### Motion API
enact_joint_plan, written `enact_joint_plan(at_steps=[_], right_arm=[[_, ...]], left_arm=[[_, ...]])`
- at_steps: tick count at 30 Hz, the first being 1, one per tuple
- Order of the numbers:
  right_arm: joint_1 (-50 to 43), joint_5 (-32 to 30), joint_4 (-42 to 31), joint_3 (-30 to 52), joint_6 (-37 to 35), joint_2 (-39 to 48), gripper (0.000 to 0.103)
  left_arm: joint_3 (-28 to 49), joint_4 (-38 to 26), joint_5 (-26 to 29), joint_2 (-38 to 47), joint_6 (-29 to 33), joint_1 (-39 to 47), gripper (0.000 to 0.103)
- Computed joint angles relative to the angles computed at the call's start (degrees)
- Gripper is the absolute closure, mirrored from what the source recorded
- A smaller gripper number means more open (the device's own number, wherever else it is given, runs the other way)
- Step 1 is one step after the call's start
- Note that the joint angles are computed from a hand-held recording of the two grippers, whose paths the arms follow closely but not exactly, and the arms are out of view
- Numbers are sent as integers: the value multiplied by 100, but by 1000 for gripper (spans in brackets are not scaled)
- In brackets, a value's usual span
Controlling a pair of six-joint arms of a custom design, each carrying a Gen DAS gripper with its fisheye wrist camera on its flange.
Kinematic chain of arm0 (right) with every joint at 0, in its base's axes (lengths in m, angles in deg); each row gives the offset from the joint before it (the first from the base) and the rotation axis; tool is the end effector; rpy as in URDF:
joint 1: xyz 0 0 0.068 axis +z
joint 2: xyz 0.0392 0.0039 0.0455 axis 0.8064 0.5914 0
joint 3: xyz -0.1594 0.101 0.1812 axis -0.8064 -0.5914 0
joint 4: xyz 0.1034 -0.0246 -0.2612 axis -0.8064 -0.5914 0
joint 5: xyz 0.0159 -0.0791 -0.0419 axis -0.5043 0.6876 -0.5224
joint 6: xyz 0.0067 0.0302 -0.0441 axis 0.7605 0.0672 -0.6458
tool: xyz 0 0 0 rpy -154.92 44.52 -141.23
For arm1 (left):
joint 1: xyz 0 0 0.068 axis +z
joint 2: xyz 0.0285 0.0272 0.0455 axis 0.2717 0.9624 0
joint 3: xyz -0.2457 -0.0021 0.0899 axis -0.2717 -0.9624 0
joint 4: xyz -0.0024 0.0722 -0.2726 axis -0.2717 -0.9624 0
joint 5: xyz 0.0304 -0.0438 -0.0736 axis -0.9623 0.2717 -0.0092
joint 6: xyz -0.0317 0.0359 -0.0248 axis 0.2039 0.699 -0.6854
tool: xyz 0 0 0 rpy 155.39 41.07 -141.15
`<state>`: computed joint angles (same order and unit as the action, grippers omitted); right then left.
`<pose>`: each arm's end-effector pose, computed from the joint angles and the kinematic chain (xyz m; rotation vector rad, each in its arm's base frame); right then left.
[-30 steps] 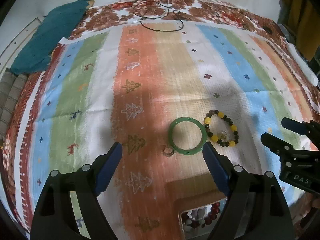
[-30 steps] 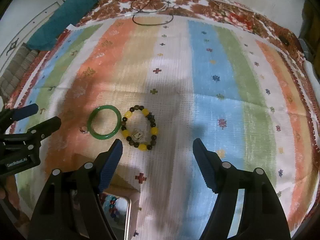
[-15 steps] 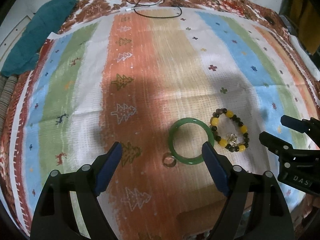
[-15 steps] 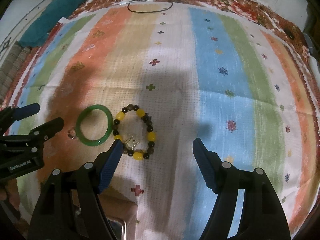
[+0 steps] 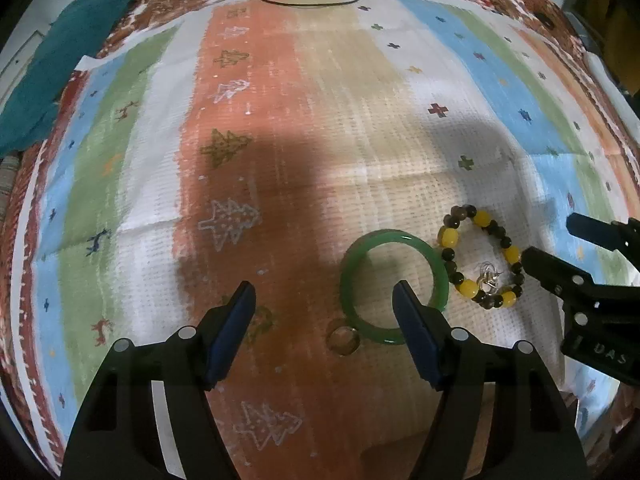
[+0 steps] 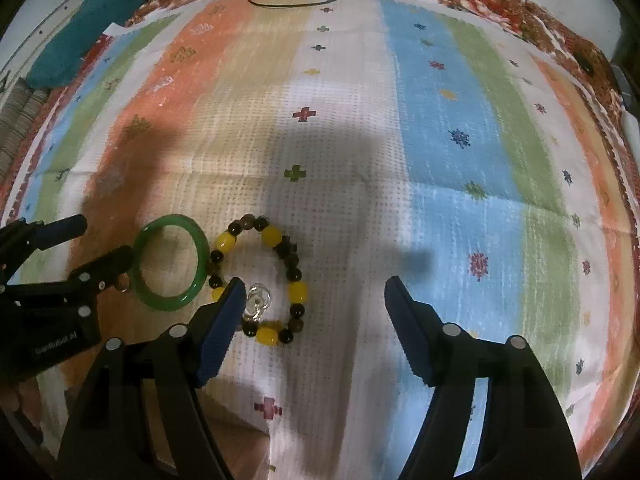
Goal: Organize jewelry
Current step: 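Move both tools toward the green bangle and the yellow-black bead bracelet, then grasp the green jade bangle with the left tool while the right tool grasps the yellow-black bracelet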
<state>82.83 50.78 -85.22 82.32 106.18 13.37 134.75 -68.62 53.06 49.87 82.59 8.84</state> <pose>0.1713 0.0882 0.2070 0.2042 2.8174 -0.0055 0.2357 -0.0325 0.2009 0.6555 2.7602 -0.1126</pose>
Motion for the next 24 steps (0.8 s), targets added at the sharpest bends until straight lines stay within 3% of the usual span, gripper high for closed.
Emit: enact_joint_plan(at_steps=[15,17,21,23,24], right_arm=[[-207,-138,570,-63,-375,784,55],[-162,-32,589,-49,-391,881,64],[-147,70,680,-96,-468,910,79],[-199,47,712,-172,-478,819,90],[-218,25,707,-184,-483,780,91]], left_arm=[[-58,513,-193,685,-12,-225,52],[-90,602,-244,676,-1,-237,63],[-144,697,-282,653,-19,-238,76],[-115,677,-285,672,-51,-222,96],[-99,651,-270,675,-67,-225,96]])
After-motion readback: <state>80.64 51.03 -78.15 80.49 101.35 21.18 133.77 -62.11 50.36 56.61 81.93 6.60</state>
